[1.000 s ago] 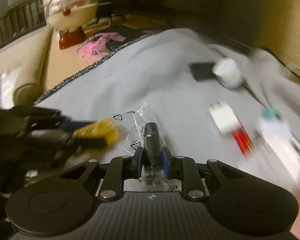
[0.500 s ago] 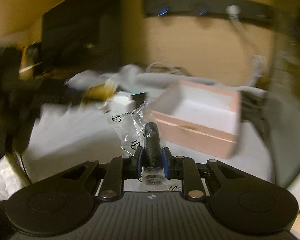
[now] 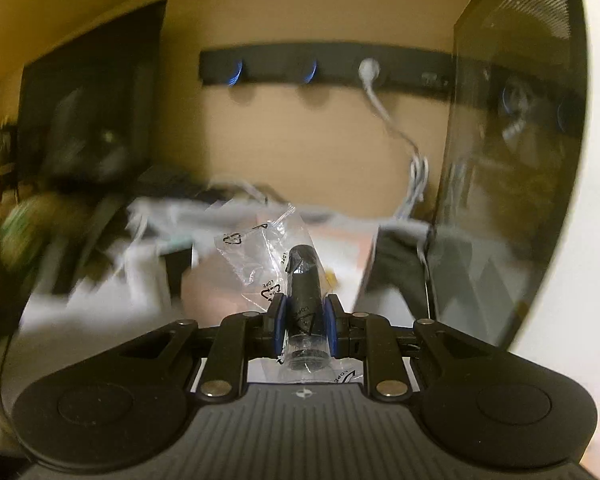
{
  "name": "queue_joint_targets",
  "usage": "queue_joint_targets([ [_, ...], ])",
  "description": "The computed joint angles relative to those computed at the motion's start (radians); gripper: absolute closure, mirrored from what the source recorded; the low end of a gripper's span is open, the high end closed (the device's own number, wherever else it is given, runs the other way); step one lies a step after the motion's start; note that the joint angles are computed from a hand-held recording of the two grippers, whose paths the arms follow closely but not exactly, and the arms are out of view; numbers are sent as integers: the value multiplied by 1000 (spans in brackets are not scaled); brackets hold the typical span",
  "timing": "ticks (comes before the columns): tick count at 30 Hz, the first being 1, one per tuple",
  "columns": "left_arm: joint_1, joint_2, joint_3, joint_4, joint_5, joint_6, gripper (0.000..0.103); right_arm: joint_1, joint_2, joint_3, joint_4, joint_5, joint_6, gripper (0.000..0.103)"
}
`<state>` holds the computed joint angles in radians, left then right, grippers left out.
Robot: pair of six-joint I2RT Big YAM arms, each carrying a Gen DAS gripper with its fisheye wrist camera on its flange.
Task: Organize rigid objects
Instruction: 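Release the screwdriver into the pink box with the left tool while the right tool drops the bagged item in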
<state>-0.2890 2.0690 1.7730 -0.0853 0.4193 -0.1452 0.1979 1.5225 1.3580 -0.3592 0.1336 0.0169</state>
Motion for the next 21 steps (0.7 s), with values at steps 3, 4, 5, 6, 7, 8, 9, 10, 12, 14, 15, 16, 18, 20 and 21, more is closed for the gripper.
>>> queue_joint_targets([
  [3,13,-42,-81,20,-52,-7,72,-13,153,206,-44,-43,86,83],
  [4,20,-55,-104,16,-53,-1,72,-19,207,271,-44,-73,113,79],
  [5,29,-68,-130,16,-60,10,72,-24,267,345,-58,-93,143,74],
  [6,38,-87,-165,23,-87,28,72,-18,302,389,-90,-77,159,56],
  [7,48,-109,-204,38,-122,48,72,-11,336,431,-117,-48,164,44],
  [8,59,-127,-242,58,-171,76,72,-3,352,438,-110,-25,151,42],
  [9,74,-140,-272,74,-196,92,72,2,358,426,-91,-15,124,40],
  [10,87,-144,-284,79,-204,95,72,10,353,398,-70,-4,97,33],
  [12,120,-141,-296,66,-176,78,72,28,338,331,-27,37,64,24],
  [14,143,-123,-286,46,-141,51,72,47,307,231,60,91,47,24],
  [15,149,-111,-277,37,-136,34,72,53,297,198,95,109,41,24],
  [16,152,-100,-269,31,-134,15,72,62,280,159,118,124,32,22],
  [18,157,-83,-260,39,-109,-20,72,71,259,123,92,86,16,22],
  [20,160,-71,-253,59,-69,-43,72,71,237,93,62,14,28,22],
  [21,157,-65,-246,69,-54,-51,72,72,229,75,61,-2,41,22],
])
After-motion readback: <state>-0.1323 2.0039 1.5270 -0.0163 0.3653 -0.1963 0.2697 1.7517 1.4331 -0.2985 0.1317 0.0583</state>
